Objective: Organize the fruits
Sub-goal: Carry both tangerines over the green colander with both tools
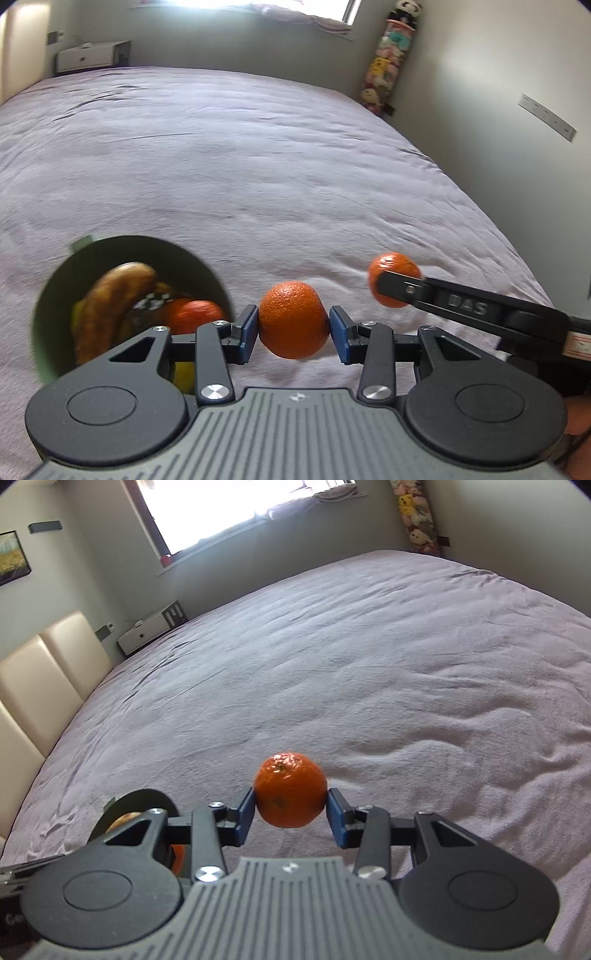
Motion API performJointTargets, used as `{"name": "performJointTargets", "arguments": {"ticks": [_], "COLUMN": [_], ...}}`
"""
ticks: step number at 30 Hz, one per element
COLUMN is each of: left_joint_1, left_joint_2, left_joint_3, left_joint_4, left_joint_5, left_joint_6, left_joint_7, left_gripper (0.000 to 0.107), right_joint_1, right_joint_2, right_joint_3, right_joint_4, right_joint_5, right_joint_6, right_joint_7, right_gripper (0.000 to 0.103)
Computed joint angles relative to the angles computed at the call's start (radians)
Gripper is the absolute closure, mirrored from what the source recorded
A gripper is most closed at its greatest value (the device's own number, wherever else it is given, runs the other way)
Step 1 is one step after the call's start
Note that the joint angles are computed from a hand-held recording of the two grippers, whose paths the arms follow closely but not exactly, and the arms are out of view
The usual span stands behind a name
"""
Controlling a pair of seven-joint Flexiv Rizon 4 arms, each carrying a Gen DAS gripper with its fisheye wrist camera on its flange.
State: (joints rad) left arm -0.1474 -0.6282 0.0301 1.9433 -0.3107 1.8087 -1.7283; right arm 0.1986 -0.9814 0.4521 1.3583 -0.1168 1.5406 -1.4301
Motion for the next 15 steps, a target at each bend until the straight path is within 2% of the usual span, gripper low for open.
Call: {"name": "performJointTargets", "arguments": {"ticks": [6,12,15], "left_joint_1": [0.020,0.082,0.129], "left_joint_2": [0.049,0.074,0.081], "left_joint_3": [0.016,-0.016,-0.054], "left_joint_4": [0.070,0.116,0.132], "left_joint_5": [-0.007,0.009,0.030], "left_joint_6": [-0.001,-0.025,-0.029], "left_joint_7": [-0.018,-0.023,-0.019], "left_gripper": [0.060,0.060,0.060], "right_joint_1": [-0.024,-0.043,-0.029], "right_joint_2": [0.006,0.000,0.000], "right_joint_3": [0.074,0.157,0.164], "right_joint_4": [0.020,0.021,0.012], "right_joint_5": [-0.013,-0.017,-0.005], "right_joint_6": [-0.002,-0.038,-0.061], "right_joint_7": [-0.067,-0.163,-0.207], "right_gripper": [0.063,0.063,0.063]}}
